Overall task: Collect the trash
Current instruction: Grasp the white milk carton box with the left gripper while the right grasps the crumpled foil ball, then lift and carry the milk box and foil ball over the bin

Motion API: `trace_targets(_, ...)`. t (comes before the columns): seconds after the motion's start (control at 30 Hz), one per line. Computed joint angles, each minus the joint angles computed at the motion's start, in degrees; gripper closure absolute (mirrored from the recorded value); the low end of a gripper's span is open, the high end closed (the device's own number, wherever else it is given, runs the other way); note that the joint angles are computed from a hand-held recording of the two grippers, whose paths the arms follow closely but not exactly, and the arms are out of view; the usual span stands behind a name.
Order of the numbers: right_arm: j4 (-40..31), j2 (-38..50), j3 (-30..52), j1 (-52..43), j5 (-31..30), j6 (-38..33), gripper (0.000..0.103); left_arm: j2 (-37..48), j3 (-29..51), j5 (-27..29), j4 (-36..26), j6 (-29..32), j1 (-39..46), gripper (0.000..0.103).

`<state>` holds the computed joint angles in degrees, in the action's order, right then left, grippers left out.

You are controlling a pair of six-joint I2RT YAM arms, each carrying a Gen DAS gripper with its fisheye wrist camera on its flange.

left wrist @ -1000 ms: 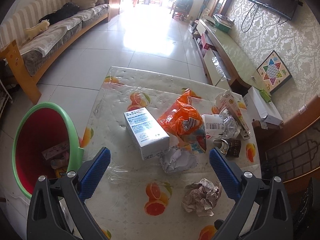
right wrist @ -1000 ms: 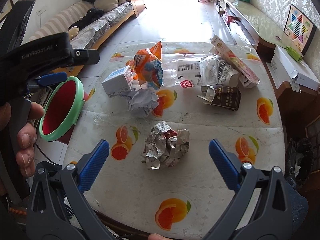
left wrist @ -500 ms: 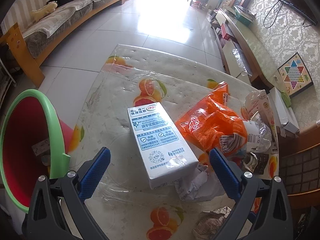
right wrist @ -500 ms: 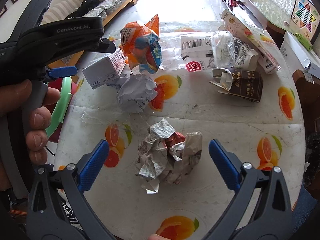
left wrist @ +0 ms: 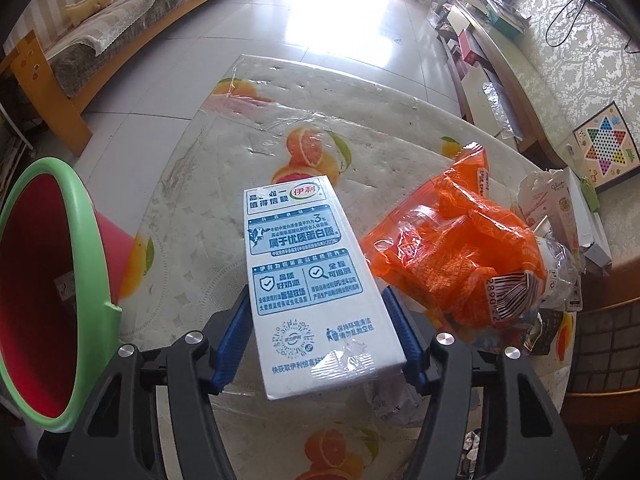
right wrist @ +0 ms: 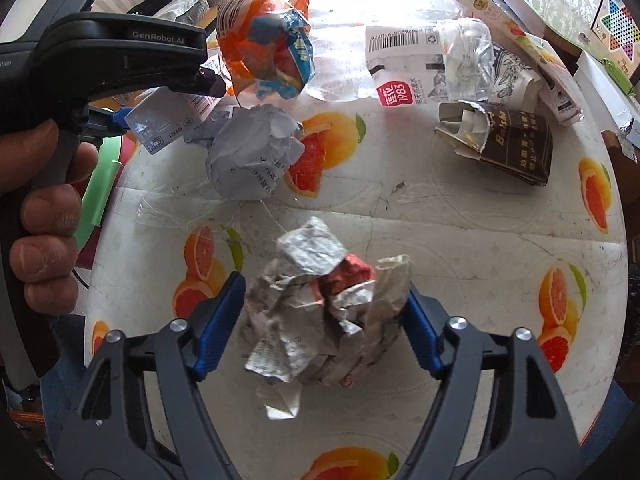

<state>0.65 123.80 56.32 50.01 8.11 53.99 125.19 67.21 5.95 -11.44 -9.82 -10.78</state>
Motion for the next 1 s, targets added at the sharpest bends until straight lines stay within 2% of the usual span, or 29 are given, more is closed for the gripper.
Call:
trace_targets(0.1, 0.68, -0.52, -0.7, 0.49, 0.5, -0.23, 0.049, -1.14, -1.37, 0.27, 0.86, 1.15, 0.41, 0.053)
trace_targets(0.4, 1.48, -8.24, -6.19, 1.78, 3.61, 0.03, 0.053, -8.56, -7.44, 2.14, 2.73, 3.36, 2.86, 0.054)
trace_targets(0.77, -6.83, -19.63, -8.65, 4.96, 11.17, 1.24, 0.053, -24.05, -17.77, 6.04, 2.99, 6.36, 7.25, 0.054)
trace_targets(1.0, -15.15, -25.94, -6.34, 7.65, 17.69, 3.39, 0.053, -35.93, -24.15, 7.44, 1.63, 10.38, 11.12, 0.054)
